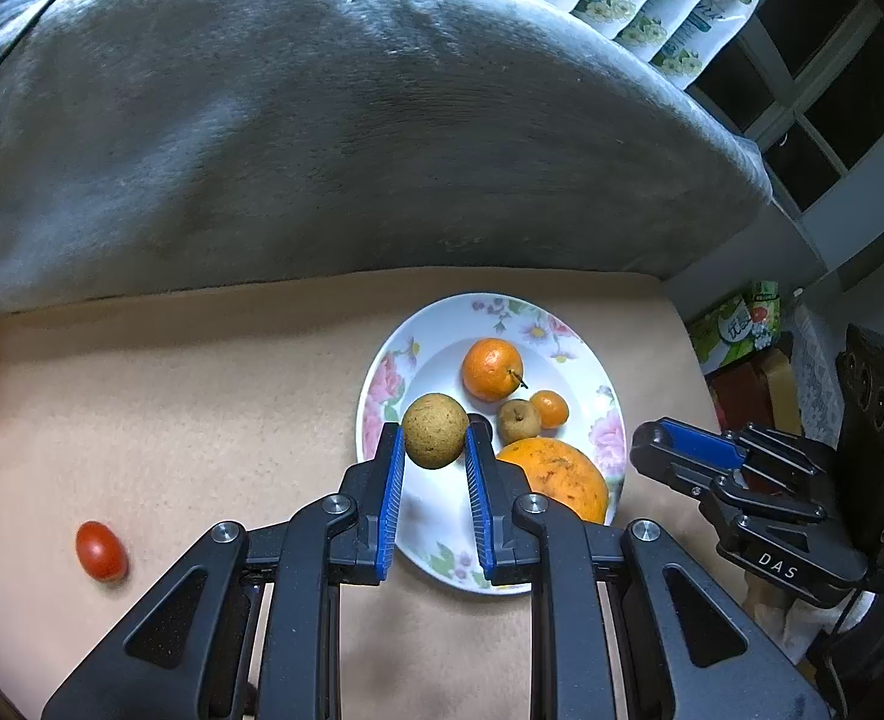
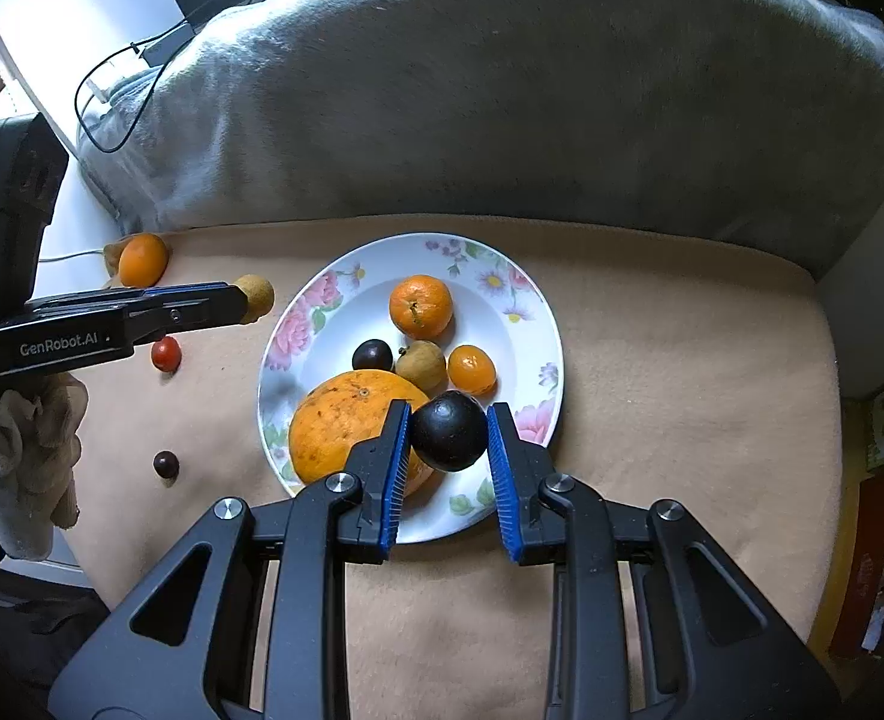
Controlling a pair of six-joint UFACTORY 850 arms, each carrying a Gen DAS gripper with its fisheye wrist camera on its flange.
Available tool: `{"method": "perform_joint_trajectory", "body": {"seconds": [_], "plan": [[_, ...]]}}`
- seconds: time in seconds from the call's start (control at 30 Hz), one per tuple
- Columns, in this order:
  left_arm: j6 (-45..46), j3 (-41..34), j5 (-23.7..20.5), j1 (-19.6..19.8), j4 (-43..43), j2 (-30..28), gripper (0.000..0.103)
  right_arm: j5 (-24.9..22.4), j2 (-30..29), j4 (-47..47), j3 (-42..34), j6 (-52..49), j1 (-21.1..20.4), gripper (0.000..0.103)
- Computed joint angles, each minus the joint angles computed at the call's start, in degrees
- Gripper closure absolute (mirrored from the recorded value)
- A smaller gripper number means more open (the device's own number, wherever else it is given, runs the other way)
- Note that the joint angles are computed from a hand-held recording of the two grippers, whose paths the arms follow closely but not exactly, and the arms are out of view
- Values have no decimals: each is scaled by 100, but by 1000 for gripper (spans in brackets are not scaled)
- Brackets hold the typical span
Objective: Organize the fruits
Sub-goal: 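Carry the tan fruit in the left tool while the right carries the grape to the plate, then open the left tool in the plate while the right tool releases the grape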
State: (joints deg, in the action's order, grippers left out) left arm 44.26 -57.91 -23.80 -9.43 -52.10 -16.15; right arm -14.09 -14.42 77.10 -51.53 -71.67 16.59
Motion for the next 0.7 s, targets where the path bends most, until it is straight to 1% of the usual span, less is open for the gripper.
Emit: {"method": "perform_joint_trajectory", "body": {"seconds": [0.23, 0.4, 0.7], "plan": [[-199, -81, 180, -150, 360, -48, 84, -98, -167, -112, -128, 78, -38, 76], [-435, -88, 393, -239, 672, -36, 84, -108, -205, -81, -160, 11, -38, 76], [-707, -87, 643, -332, 1021, -15, 84, -127, -301, -187, -257, 4, -36, 75]]}}
